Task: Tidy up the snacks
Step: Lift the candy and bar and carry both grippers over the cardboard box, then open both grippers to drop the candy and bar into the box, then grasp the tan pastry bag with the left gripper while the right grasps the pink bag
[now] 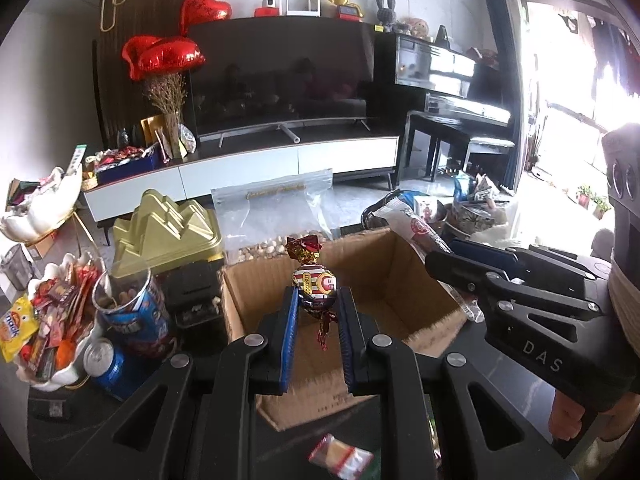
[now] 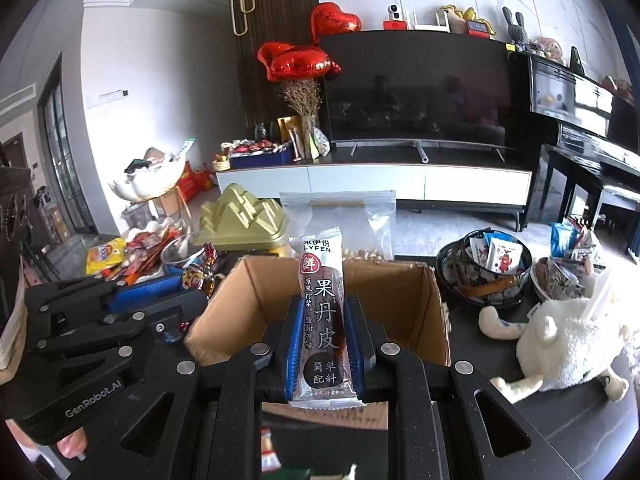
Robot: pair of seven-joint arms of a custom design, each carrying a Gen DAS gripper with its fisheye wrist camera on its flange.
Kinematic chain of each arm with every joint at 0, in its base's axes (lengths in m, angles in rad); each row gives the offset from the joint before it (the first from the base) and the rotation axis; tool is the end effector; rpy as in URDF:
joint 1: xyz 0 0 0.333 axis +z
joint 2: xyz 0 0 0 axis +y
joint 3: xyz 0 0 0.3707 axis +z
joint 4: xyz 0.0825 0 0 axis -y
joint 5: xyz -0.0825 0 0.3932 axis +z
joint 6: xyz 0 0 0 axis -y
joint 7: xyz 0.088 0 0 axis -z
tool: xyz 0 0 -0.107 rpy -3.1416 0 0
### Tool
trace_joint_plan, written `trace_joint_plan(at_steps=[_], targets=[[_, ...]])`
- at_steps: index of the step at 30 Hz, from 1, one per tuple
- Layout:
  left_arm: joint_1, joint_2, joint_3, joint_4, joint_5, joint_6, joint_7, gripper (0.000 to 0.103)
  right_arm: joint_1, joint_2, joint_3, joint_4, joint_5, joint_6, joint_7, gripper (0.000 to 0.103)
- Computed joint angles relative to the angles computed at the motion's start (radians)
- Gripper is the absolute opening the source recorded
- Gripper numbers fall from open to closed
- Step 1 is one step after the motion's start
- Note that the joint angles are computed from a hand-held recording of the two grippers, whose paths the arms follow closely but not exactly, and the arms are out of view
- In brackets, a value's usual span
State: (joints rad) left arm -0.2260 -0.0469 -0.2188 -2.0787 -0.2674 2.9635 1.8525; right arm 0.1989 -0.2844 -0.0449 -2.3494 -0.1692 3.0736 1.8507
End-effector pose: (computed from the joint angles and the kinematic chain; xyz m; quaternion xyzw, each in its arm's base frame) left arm 0.5405 -0.2408 0.6103 -0.4584 0.7655 -0.3882 0.2306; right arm 0.4898 0.0871 0.6145 -0.6286 0.6092 -0.2929 0.3846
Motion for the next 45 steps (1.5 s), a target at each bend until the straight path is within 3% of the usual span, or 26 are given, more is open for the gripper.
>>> trace_joint_plan(at_steps=[2,3,4,6,8,11,14,19,21,26,33,45], targets=[[0.013,0.026,-0.005,0.025,0.082,-0.007,-0.086,0.025,-0.010,0.025,0.002,0.016,-0.002,0.007,0.003,0.022],[0.017,0.036,-0.004,0.034,0.126,-0.006,-0.130,0.035,-0.055,0.037,0.036,0.023,-0.036,0.014,0.035,0.022],[0.020,0.043,-0.002,0.034,0.184,0.009,-0.189,0.038,-0.115,0.044,0.083,0.029,-0.086,0.020,0.082,0.024],[0.025,0.040,0.005,0.023,0.285,0.027,-0.284,0.040,-0.208,0.049,0.156,0.036,-0.187,0.020,0.174,0.036],[0.026,0.028,0.006,0.007,0.295,0.027,-0.295,0.043,-0.248,0.040,0.183,0.028,-0.256,0.024,0.240,0.037],[0.028,-0.003,0.002,-0.024,0.280,0.022,-0.302,0.046,-0.190,0.025,0.131,0.012,-0.251,0.021,0.234,0.037],[0.016,-0.040,0.006,-0.055,0.183,0.012,-0.241,0.048,-0.115,-0.006,0.075,-0.015,-0.204,0.011,0.191,0.037],[0.016,-0.126,-0.003,-0.130,0.122,0.022,-0.218,0.053,-0.102,-0.087,0.082,-0.073,-0.185,-0.003,0.187,0.037],[0.012,-0.159,-0.004,-0.157,0.103,0.029,-0.202,0.055,-0.105,-0.130,0.094,-0.102,-0.184,-0.014,0.196,0.044],[0.017,-0.243,-0.023,-0.230,0.095,0.049,-0.193,0.060,-0.108,-0.219,0.111,-0.163,-0.187,-0.036,0.216,0.047],[-0.055,-0.334,0.012,-0.311,0.018,0.042,-0.128,0.064,-0.096,-0.337,0.116,-0.241,-0.175,-0.065,0.225,0.056],[-0.112,-0.440,0.002,-0.436,-0.033,0.077,-0.078,0.070,-0.064,-0.510,0.126,-0.364,-0.162,-0.143,0.242,0.065]])
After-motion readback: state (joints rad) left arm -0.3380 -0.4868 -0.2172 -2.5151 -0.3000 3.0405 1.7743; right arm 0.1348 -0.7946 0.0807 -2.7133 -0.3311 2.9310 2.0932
